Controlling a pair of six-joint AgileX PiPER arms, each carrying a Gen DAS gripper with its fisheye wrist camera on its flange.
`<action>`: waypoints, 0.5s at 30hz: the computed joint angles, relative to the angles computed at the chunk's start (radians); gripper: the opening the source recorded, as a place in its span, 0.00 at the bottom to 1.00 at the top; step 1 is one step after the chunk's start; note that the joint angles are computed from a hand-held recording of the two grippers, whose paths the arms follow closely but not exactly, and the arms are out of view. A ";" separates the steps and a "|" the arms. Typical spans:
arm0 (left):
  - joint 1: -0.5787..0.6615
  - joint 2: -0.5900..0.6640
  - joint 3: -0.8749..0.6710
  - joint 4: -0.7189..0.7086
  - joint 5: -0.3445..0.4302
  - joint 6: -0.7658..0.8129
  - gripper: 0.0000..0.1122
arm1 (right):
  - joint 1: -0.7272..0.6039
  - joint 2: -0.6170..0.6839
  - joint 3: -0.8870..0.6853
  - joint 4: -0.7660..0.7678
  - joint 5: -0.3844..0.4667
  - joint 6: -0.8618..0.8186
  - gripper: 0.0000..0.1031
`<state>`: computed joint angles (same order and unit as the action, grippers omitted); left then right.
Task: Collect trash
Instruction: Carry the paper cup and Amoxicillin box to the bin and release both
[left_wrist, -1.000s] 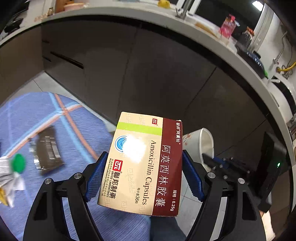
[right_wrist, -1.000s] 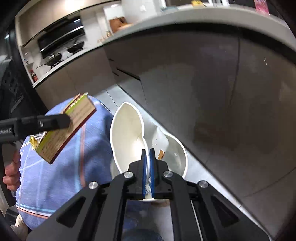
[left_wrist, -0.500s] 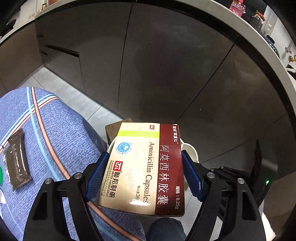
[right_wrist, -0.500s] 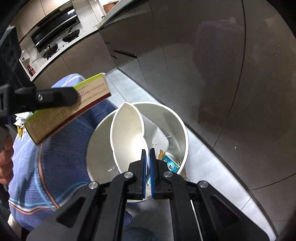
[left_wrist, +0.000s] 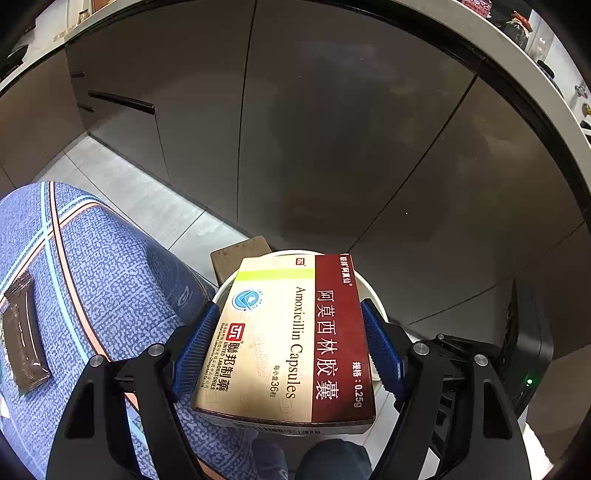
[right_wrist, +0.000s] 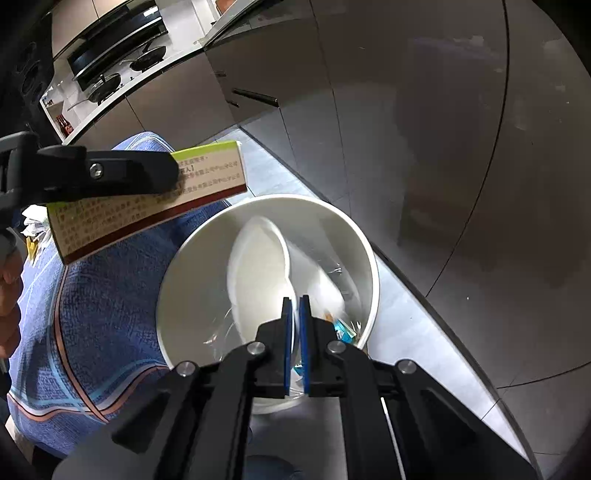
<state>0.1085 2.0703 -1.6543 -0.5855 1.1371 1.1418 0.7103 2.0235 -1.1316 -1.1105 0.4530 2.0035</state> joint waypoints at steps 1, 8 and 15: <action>-0.003 0.004 -0.004 0.000 -0.002 -0.005 0.65 | 0.002 0.002 -0.004 0.002 0.006 -0.004 0.08; 0.011 -0.003 0.004 -0.038 -0.037 0.012 0.78 | 0.017 -0.005 -0.006 -0.005 0.029 -0.020 0.25; 0.036 0.019 -0.048 -0.045 -0.009 -0.026 0.84 | 0.029 -0.010 -0.012 -0.006 0.050 -0.032 0.46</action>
<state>0.1441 2.0896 -1.7026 -0.6310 1.1283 1.1155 0.7393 2.0138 -1.1438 -1.1169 0.5033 1.9710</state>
